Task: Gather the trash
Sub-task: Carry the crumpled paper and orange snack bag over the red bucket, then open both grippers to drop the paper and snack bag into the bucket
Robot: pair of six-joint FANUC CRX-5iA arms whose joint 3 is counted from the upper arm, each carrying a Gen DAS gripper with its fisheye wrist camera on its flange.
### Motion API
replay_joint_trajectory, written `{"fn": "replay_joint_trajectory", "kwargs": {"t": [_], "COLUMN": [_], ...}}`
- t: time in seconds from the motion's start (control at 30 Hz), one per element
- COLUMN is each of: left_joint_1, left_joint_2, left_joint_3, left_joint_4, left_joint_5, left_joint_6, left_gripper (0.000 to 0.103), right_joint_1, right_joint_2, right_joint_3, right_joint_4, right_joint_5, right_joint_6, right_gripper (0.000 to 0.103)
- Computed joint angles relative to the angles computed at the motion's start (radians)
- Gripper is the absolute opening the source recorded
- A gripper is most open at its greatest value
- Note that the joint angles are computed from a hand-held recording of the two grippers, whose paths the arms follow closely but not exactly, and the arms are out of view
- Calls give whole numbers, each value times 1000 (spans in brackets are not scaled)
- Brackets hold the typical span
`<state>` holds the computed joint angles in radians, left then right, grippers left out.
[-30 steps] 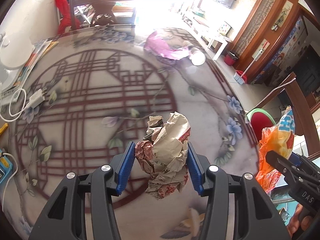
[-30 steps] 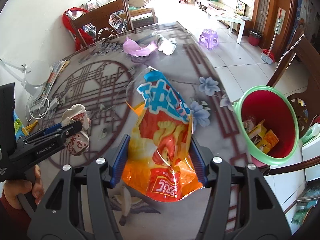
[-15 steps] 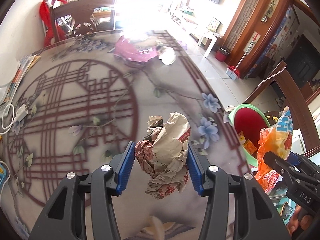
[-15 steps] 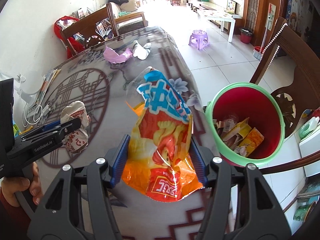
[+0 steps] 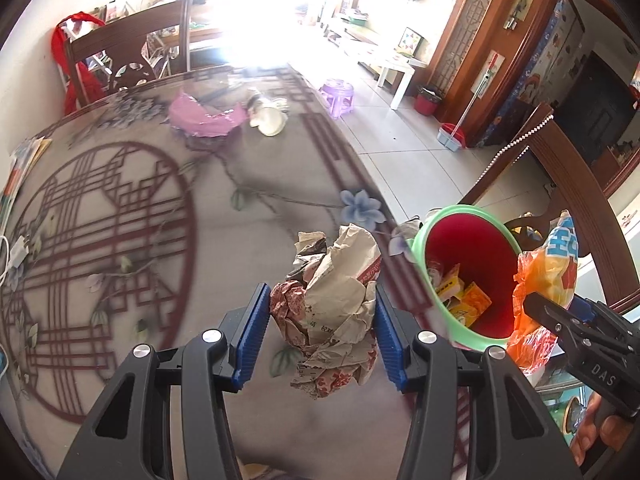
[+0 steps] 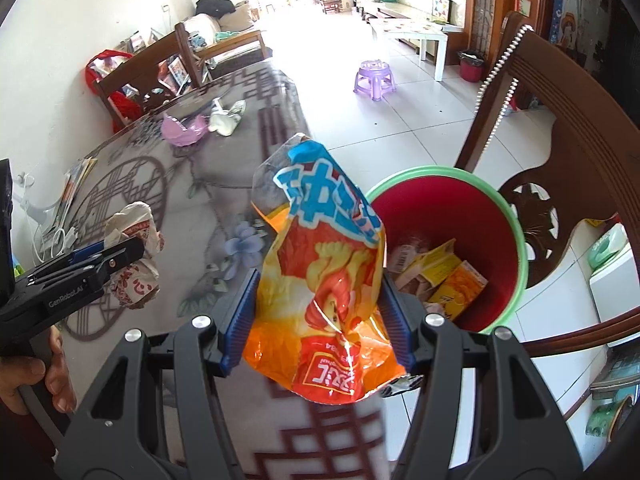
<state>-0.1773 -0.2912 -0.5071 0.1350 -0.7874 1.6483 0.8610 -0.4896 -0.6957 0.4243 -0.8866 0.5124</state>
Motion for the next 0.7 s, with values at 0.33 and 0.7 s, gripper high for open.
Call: {"fn": "replay_joint_trajectory", "kwargs": {"t": [0.33, 0.7], "left_joint_1": [-109, -172], "left_joint_2": [123, 257], "left_joint_3": [117, 212], "left_joint_4": [-58, -36], "left_joint_5": [1, 15], "left_joint_6": [70, 30], "left_gripper": [48, 47], "right_joint_1": [-192, -372], "right_joint_2": [-5, 74], "right_joint_3": [-2, 7], "right_joint_4": [-56, -60], "right_joint_5": [13, 82], "right_joint_6": [116, 114], "right_gripper": [56, 75]}}
